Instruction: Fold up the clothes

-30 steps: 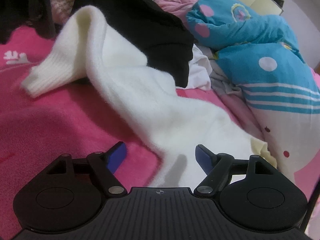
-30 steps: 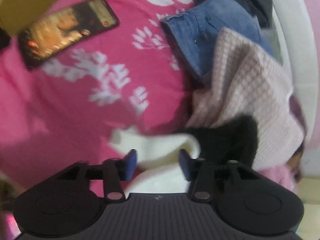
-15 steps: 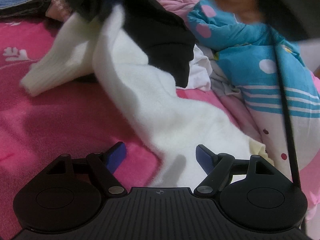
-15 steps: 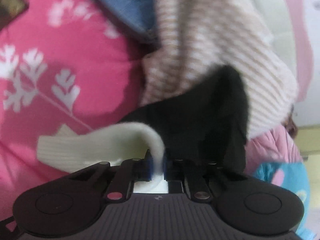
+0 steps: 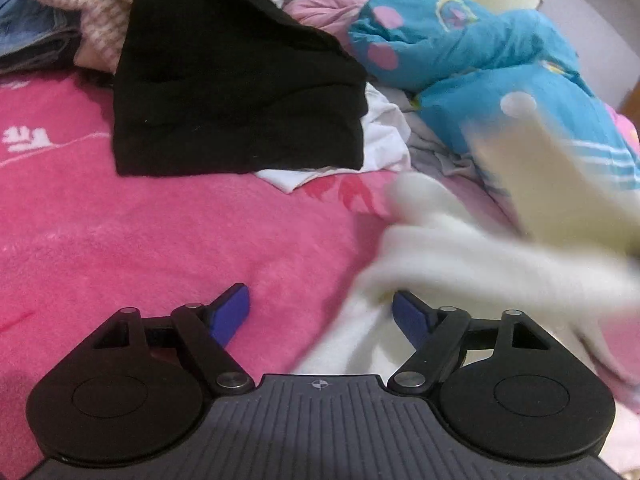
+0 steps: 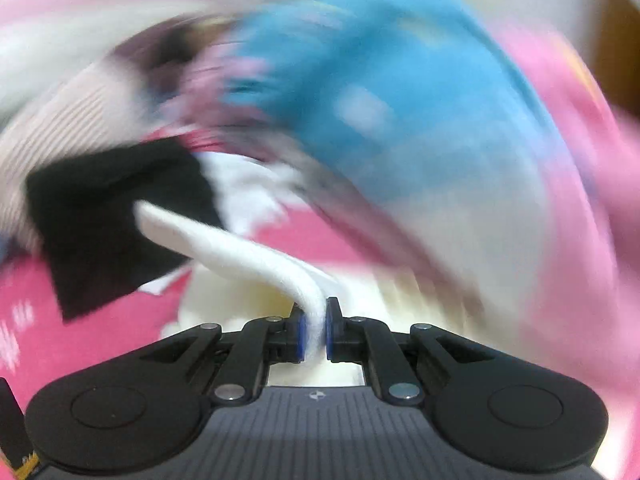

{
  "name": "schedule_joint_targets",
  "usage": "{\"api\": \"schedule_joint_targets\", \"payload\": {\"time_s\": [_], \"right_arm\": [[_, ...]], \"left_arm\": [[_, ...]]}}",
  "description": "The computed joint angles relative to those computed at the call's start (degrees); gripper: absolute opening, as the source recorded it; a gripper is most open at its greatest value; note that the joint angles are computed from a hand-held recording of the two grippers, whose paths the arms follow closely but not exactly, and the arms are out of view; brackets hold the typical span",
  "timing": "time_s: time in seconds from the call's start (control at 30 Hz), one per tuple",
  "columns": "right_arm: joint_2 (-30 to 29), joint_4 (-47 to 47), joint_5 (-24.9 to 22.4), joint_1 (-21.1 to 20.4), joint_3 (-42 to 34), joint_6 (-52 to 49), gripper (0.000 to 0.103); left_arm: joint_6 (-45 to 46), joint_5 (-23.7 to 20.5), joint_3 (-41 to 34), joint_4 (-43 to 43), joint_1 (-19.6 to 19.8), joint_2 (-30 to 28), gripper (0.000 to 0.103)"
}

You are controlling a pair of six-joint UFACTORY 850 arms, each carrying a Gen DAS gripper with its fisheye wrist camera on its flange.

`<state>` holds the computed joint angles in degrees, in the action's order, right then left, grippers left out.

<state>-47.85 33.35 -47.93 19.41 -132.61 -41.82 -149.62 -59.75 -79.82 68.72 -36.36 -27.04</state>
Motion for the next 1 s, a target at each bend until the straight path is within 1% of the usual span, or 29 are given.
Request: {"api": "schedule_joint_targets", "payload": {"time_s": [0.07,0.17,0.23,0.27,0.3,0.33,0.37,0.4,0.5,0.53,0.57,0.6,0.67,0.8,0.83,0.9,0.93,0.97,1.0], "right_arm": [[1.01,3.51,-1.75,-3.86,6.08,7.33,0.008],[1.78,11.14,-4.82,-7.71,14.04,11.62,0.009],[2.55,15.59,-5.18,-8.54,17.2,10.64,0.011],[2.97,17.78,-5.29,-8.84,18.66,9.9,0.013],[2.98,17.83,-5.75,-8.95,18.4,10.0,0.019],[3.48,17.05,-5.43,-8.82,18.6,9.8,0.023],[4.36,15.98,-4.42,-8.57,19.21,8.92,0.032],[5.62,14.59,-2.74,-8.28,20.24,6.93,0.039],[10.3,10.97,3.14,-7.54,24.71,-0.22,0.044],[12.18,10.73,5.95,-7.19,26.97,-3.42,0.044],[14.06,10.91,8.91,-6.81,29.28,-7.0,0.046],[15.11,11.57,11.23,-6.12,30.68,-10.94,0.05],[16.17,13.02,14.94,-4.4,32.26,-18.68,0.055],[15.03,14.47,19.23,-0.33,32.03,-31.56,0.055],[14.19,13.63,20.2,0.65,31.37,-33.13,0.055],[11.96,10.09,21.69,2.37,29.17,-33.6,0.054],[10.41,5.98,21.83,3.0,27.27,-30.59,0.053],[8.74,0.81,21.71,3.66,25.08,-26.33,0.044],[7.6,-2.9,21.42,3.9,23.54,-22.26,0.025]], "left_arm": [[1.95,-0.33,-0.72,-0.21,-0.23,-0.54,0.086],[4.48,-0.73,-1.66,-0.62,-0.43,-1.19,0.087],[4.61,-0.58,-1.5,-0.49,-0.36,-1.14,0.087],[4.41,-0.45,-1.27,-0.33,-0.32,-1.04,0.087],[4.36,-0.33,-1.14,-0.24,-0.25,-0.98,0.087],[4.39,-0.3,-1.12,-0.24,-0.22,-0.95,0.087],[4.53,-0.28,-1.19,-0.32,-0.17,-1.0,0.087],[4.68,-0.28,-1.28,-0.42,-0.15,-1.04,0.087],[5.14,-0.43,-1.55,-0.79,-0.21,-1.18,0.087],[5.24,-0.43,-1.61,-0.87,-0.19,-1.22,0.087],[5.42,-0.44,-1.72,-0.97,-0.16,-1.29,0.087],[5.53,-0.47,-1.79,-1.03,-0.14,-1.33,0.087],[5.54,-0.5,-1.83,-1.05,-0.16,-1.38,0.087],[5.48,-0.45,-1.77,-0.98,-0.12,-1.41,0.087],[5.53,-0.44,-1.79,-1.02,-0.1,-1.42,0.087],[5.67,-0.48,-1.89,-1.13,-0.08,-1.48,0.087],[5.73,-0.49,-1.94,-1.19,-0.07,-1.51,0.087],[5.71,-0.44,-1.93,-1.22,-0.06,-1.5,0.087],[5.69,-0.39,-1.92,-1.25,-0.04,-1.48,0.087]]}}
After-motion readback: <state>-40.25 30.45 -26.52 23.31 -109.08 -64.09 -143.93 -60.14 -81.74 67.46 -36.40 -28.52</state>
